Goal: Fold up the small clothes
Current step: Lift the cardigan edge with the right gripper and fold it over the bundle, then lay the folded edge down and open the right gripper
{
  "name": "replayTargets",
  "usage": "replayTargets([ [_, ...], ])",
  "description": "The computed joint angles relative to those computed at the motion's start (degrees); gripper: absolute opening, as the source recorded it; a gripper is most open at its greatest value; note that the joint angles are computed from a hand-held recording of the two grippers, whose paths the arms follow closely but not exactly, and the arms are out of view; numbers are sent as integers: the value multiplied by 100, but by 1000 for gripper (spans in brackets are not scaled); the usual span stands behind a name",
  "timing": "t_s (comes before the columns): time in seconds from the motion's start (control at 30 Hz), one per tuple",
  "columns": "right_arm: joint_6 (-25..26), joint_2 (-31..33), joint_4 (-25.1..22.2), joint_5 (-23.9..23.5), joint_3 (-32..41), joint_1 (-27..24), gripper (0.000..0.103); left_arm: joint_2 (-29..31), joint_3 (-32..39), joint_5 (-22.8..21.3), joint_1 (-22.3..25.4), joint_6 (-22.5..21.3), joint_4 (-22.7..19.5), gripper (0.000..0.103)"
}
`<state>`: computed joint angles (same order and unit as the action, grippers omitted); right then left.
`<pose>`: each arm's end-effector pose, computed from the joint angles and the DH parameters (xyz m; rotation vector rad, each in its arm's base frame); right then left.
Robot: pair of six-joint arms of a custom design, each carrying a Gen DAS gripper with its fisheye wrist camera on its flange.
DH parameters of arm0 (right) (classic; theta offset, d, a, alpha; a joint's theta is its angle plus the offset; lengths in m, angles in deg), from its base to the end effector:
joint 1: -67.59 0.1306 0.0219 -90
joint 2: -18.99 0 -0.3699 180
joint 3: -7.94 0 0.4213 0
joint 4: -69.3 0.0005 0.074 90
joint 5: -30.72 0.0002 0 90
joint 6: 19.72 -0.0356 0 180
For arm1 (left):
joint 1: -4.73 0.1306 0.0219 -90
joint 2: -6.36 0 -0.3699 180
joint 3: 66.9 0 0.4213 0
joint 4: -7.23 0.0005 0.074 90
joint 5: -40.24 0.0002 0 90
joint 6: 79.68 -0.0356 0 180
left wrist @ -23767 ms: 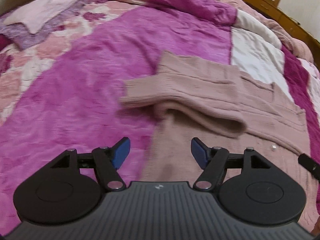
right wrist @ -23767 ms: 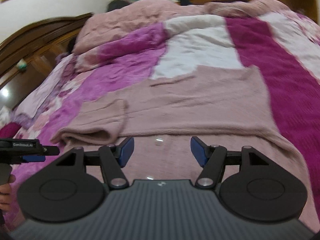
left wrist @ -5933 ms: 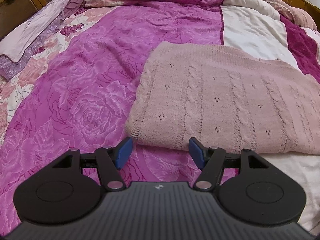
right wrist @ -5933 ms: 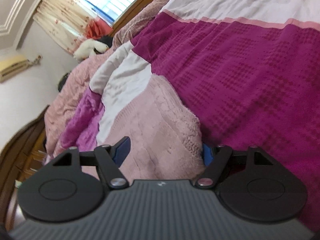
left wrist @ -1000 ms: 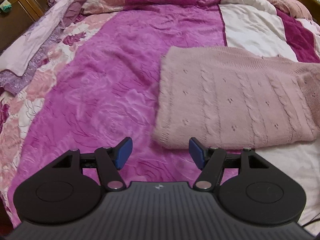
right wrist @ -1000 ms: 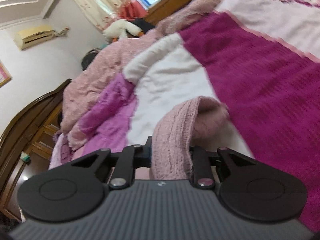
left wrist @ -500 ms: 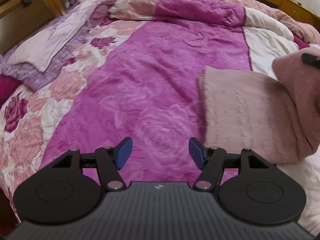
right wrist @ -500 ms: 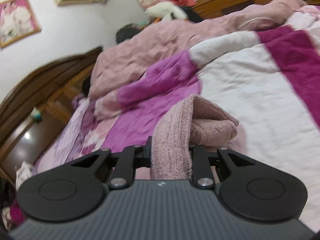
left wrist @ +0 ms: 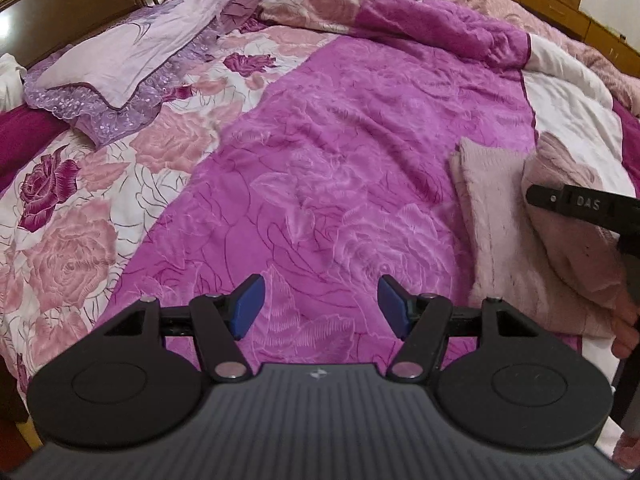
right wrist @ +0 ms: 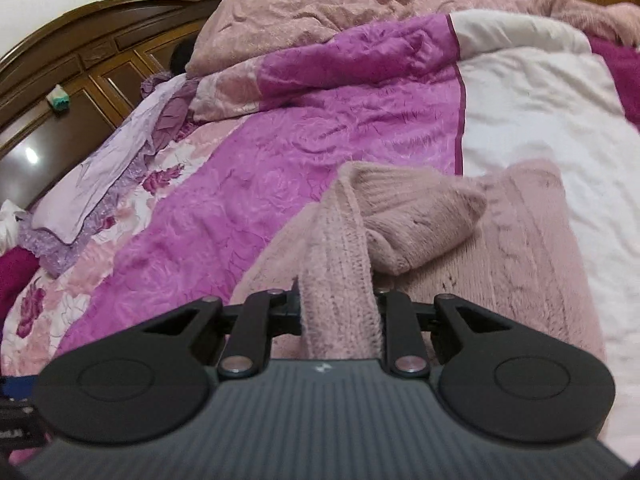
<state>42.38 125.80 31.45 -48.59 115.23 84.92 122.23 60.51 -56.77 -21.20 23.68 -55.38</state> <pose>0.6099 0.1829 0.4219 0.3064 2.1983 0.2302 0.5994 -0.2872 0.4625 0.2162 2.4493 -0.1503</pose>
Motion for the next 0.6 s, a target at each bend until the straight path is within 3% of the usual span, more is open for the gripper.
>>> replayTargets([
  [0.2, 107, 138, 27, -107, 227, 185, 24, 23, 90, 38, 14, 91, 99, 70],
  [0.3, 125, 260, -13, -65, 242, 254, 30, -8, 86, 2, -12, 141, 124, 70],
  [0.37, 69, 110, 240, -21, -5, 295, 42, -63, 43, -18, -32, 98, 182, 70],
  [0.43, -40, -106, 404, -277, -244, 276, 48, -93, 38, -50, -52, 46, 228, 70],
  [0.53, -192, -531, 778, -705, -705, 215, 48, -88, 95, -18, -90, -26, 289, 70],
  [0.6, -161, -795, 908, -742, -959, 195, 48, -66, 159, 28, -134, -50, 311, 70],
])
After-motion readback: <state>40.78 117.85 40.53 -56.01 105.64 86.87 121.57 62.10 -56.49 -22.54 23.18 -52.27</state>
